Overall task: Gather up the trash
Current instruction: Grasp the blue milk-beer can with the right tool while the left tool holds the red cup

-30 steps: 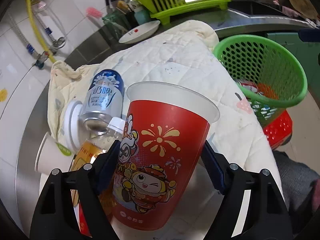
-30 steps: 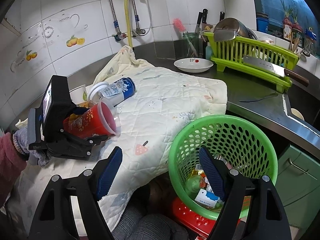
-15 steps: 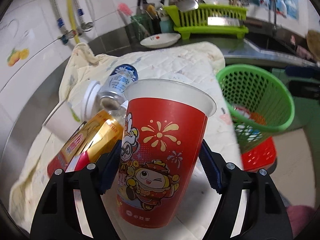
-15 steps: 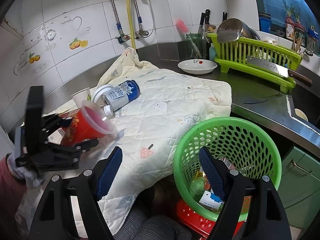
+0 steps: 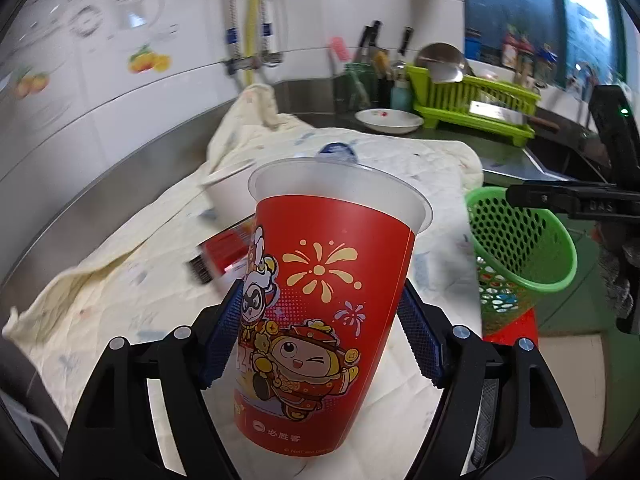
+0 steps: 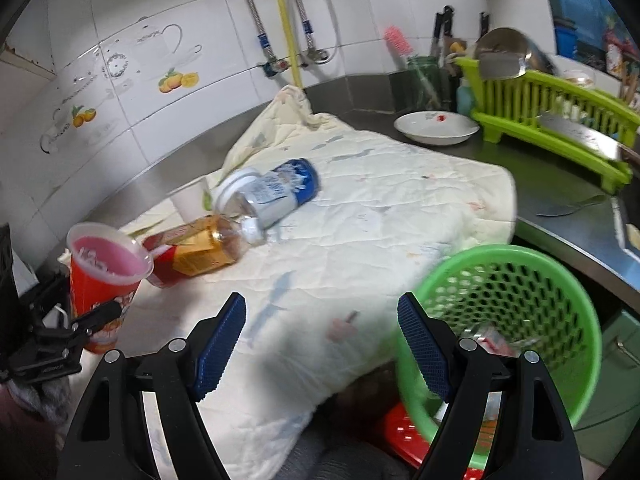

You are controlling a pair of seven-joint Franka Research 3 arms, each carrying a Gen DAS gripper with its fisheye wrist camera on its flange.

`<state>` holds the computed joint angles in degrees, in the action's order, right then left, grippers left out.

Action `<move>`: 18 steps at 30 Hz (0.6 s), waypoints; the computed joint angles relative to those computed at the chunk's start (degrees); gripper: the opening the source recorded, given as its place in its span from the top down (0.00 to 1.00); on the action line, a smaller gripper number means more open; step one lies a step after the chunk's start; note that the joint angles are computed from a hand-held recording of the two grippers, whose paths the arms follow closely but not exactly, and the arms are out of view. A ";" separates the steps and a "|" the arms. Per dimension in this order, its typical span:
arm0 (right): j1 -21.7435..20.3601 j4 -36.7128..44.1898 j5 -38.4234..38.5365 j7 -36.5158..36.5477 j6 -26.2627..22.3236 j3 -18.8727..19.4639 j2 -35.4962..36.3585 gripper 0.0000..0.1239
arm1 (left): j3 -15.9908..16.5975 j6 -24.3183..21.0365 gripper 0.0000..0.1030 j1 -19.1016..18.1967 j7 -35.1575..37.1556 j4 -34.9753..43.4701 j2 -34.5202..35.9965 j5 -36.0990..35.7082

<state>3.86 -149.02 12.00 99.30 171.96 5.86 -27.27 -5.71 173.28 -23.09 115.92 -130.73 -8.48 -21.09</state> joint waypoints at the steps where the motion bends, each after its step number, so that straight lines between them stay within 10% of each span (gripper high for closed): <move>1: 1.36 1.13 0.70 -0.70 -0.12 -0.99 1.21 0.39 | 0.15 0.24 0.29 0.29 -0.31 -0.63 -0.55 -0.10; 8: 8.44 9.84 4.65 -8.99 -2.88 -4.58 9.74 0.41 | 1.67 0.71 0.30 1.78 -4.54 -2.87 -2.55 3.01; 18: 6.56 21.84 4.09 -8.21 -6.65 -3.82 20.27 0.41 | 4.76 0.89 0.30 0.73 -5.06 -3.47 -2.90 2.21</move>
